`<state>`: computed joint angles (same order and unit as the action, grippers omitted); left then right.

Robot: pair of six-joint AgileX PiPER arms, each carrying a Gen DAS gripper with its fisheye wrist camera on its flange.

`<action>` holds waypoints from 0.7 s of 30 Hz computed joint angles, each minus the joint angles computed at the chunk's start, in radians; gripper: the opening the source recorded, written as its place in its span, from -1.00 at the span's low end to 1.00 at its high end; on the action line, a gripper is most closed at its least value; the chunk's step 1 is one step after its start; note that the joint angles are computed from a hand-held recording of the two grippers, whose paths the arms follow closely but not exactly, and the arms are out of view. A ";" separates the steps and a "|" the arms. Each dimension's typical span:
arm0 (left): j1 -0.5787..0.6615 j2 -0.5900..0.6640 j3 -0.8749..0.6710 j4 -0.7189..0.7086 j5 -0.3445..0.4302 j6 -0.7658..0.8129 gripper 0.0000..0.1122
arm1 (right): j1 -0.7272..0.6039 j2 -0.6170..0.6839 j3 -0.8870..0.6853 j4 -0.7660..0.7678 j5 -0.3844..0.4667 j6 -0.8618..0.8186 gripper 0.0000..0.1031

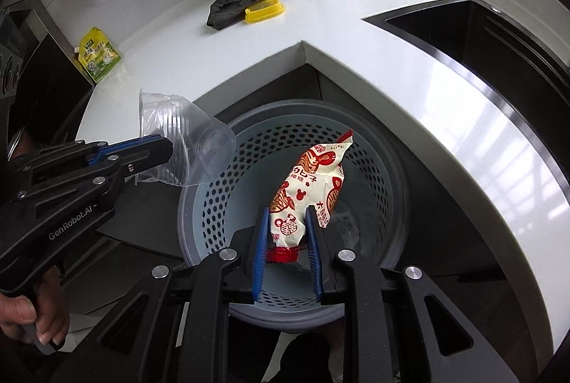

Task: Collect trash
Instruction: 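Open both tools to drop the cup and wrapper into the wastebasket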

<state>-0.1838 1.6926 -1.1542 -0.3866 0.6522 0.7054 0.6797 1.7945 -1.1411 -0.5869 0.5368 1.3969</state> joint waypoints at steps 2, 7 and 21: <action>0.002 0.009 0.002 0.003 0.008 -0.012 -0.90 | -0.008 -0.002 0.018 0.020 -0.025 -0.016 -0.61; -0.003 0.024 0.017 0.034 -0.014 -0.051 -0.90 | -0.043 0.001 0.049 0.105 -0.094 -0.082 -0.61; 0.008 -0.006 0.024 0.073 -0.056 -0.126 0.18 | -0.075 -0.053 0.094 0.045 -0.135 0.004 -0.04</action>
<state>-0.1755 1.6868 -1.1302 -0.3131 0.5962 0.5789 0.6046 1.7416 -1.0470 -0.5421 0.4021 1.4013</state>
